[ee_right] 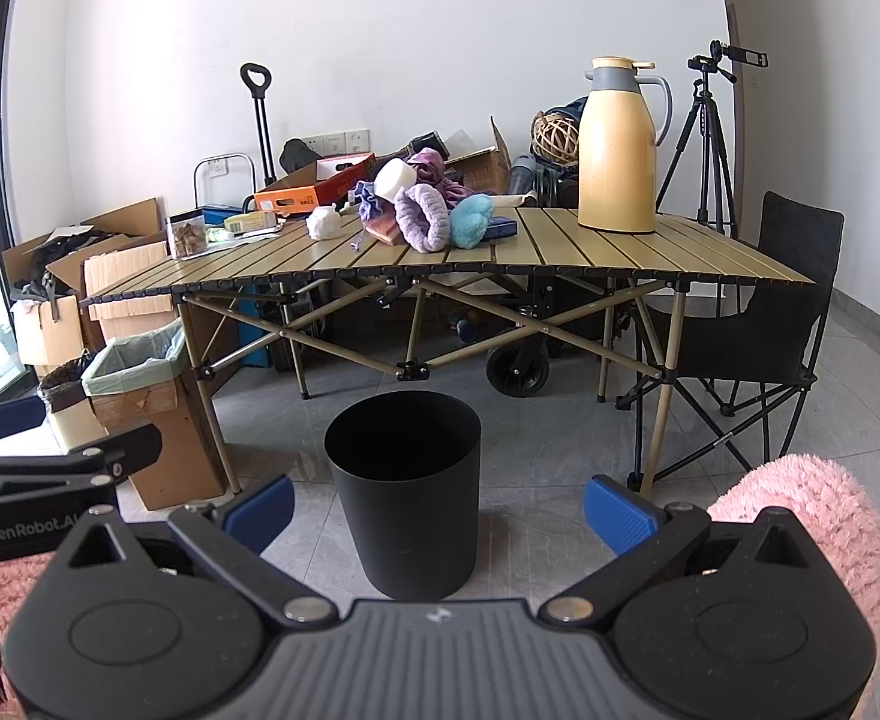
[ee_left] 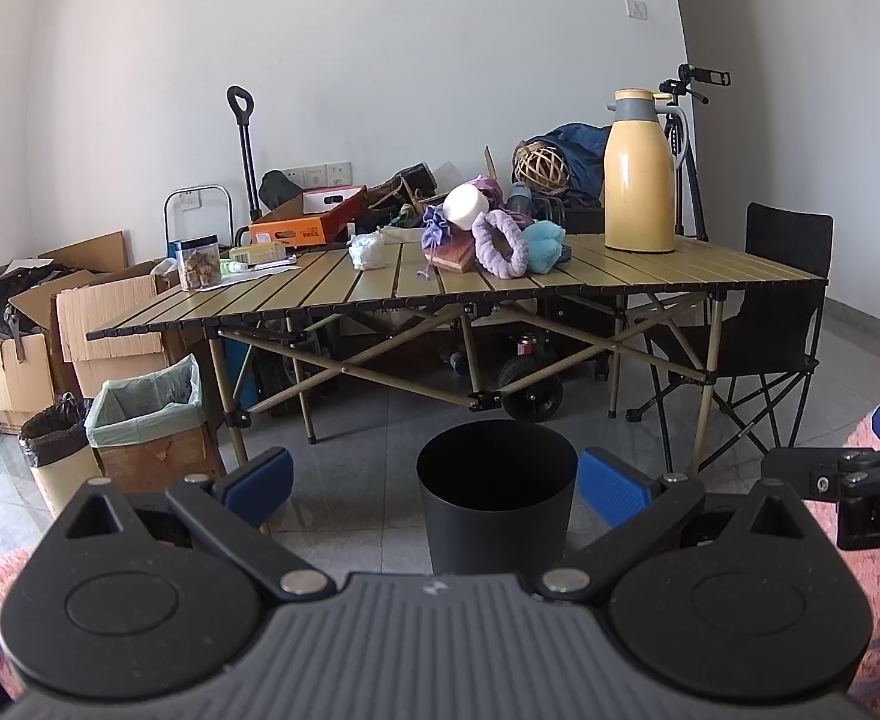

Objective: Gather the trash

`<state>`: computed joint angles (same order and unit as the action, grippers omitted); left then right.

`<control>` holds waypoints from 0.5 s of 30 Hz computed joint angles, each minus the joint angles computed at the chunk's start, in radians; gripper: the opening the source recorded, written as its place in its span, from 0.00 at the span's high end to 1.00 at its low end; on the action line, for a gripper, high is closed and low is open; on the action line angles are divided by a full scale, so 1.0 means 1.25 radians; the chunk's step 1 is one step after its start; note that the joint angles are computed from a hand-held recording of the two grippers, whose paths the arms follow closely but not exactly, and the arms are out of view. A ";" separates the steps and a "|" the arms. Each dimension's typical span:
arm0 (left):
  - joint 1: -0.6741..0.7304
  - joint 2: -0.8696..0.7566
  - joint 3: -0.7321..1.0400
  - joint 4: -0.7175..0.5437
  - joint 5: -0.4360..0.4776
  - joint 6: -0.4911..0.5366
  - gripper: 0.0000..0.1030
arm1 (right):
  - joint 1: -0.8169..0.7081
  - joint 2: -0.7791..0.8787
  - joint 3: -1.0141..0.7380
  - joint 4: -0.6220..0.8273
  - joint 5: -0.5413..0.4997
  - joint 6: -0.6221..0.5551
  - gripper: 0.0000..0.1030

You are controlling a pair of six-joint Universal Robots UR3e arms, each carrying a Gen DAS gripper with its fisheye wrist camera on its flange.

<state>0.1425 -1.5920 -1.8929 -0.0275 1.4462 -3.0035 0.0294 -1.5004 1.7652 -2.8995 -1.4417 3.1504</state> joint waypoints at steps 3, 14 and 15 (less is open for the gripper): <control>-0.001 0.000 -0.003 0.001 0.000 0.001 0.00 | 0.000 0.000 0.000 0.000 0.000 0.000 0.00; -0.006 0.005 -0.003 -0.014 0.005 -0.001 0.00 | -0.001 -0.003 0.003 0.000 0.000 0.000 0.00; -0.005 0.005 -0.004 -0.015 0.004 -0.001 0.00 | -0.001 -0.003 0.003 0.000 0.000 0.000 0.00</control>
